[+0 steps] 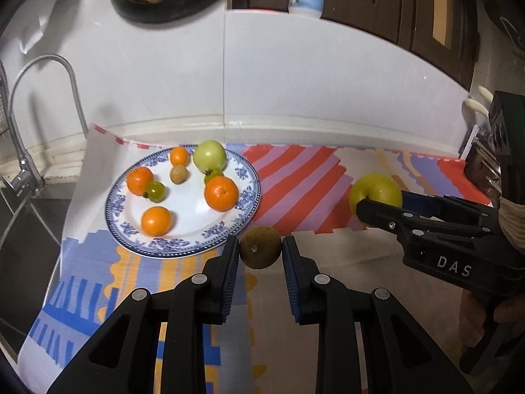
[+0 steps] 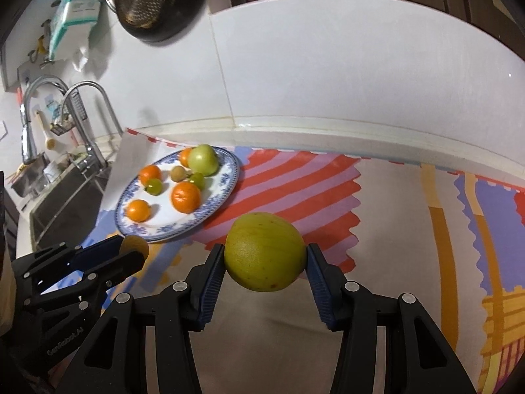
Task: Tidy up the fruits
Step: 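Carry the brown fruit and the pear over the plate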
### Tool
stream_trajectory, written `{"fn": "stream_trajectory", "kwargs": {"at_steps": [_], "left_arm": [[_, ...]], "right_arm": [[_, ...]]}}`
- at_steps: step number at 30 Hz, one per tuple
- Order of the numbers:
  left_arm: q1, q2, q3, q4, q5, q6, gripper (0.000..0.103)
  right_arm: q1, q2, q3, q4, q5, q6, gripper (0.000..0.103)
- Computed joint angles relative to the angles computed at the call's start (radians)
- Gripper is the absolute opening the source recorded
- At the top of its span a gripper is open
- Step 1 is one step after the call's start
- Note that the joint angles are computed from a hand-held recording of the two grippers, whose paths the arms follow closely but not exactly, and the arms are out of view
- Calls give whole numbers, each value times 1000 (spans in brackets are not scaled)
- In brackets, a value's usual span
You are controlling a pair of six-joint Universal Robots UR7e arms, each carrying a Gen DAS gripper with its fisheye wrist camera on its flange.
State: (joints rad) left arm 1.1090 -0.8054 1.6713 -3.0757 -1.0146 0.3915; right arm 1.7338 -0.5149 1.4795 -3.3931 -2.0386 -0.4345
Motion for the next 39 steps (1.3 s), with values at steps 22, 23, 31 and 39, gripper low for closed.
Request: {"fn": "stream_trajectory", "kwargs": {"at_steps": [22, 23, 31, 39], "left_arm": [[7, -162, 97, -116, -40, 133, 27], [10, -165, 93, -115, -44, 142, 27], [47, -174, 39, -89, -83, 220, 27], [91, -138, -63, -21, -122, 259, 27]], "right_arm": [[129, 44, -7, -106, -8, -26, 50], [132, 49, -15, -103, -9, -24, 50], [161, 118, -111, -73, -21, -12, 50], [171, 195, -249, -6, -26, -21, 50]]}}
